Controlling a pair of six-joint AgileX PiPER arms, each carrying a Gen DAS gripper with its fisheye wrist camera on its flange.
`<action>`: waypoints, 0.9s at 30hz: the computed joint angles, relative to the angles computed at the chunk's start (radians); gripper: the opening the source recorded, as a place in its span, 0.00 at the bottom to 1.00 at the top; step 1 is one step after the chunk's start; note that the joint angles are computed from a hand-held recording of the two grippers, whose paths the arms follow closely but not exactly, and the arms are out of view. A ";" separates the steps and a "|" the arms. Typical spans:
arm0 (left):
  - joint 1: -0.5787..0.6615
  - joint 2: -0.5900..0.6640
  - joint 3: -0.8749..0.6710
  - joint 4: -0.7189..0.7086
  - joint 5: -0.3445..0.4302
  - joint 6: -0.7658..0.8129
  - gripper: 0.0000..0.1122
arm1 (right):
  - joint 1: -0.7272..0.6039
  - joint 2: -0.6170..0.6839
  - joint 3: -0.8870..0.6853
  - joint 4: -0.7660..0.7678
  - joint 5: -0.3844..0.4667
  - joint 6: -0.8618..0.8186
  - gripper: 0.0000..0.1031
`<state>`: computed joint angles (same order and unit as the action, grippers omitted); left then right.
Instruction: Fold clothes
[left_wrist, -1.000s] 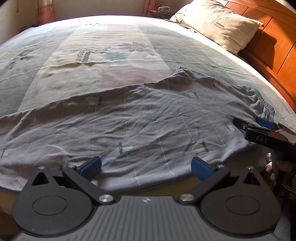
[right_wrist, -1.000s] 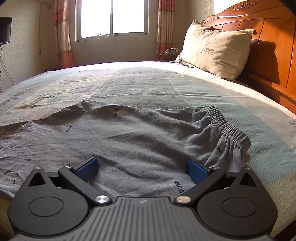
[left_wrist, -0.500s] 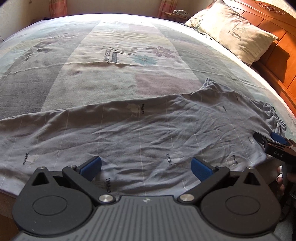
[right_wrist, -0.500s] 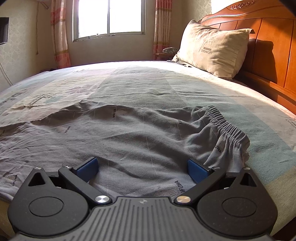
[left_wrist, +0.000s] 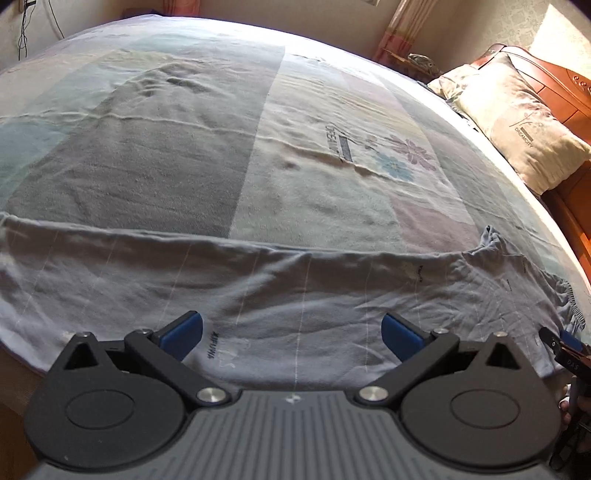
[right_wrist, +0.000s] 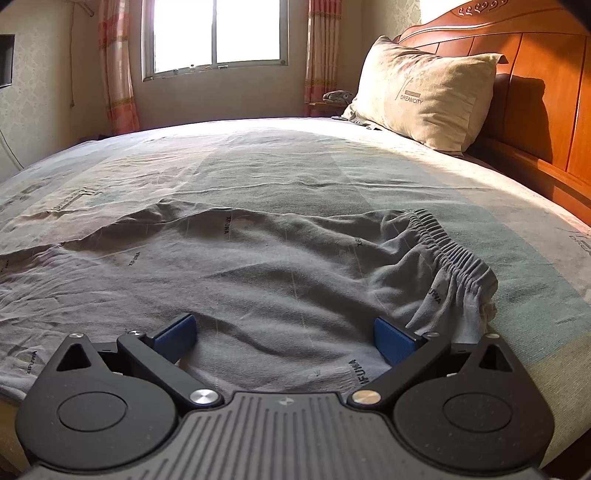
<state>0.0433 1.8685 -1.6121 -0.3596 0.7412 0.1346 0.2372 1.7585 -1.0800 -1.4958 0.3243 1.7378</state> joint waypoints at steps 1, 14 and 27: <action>0.026 0.005 -0.025 -0.021 0.011 0.021 0.91 | 0.002 0.002 -0.002 0.001 0.004 0.000 1.00; 0.160 0.389 -0.457 -0.492 0.301 0.113 0.91 | 0.076 -0.064 -0.011 0.112 0.039 -0.162 1.00; 0.119 0.380 -0.627 -0.367 0.416 -0.015 0.91 | 0.155 -0.105 -0.053 0.288 -0.017 -0.412 1.00</action>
<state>0.1621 2.2480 -2.2392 -0.7265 1.1573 0.1196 0.3921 1.6538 -1.1328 -1.2075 0.3077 1.3259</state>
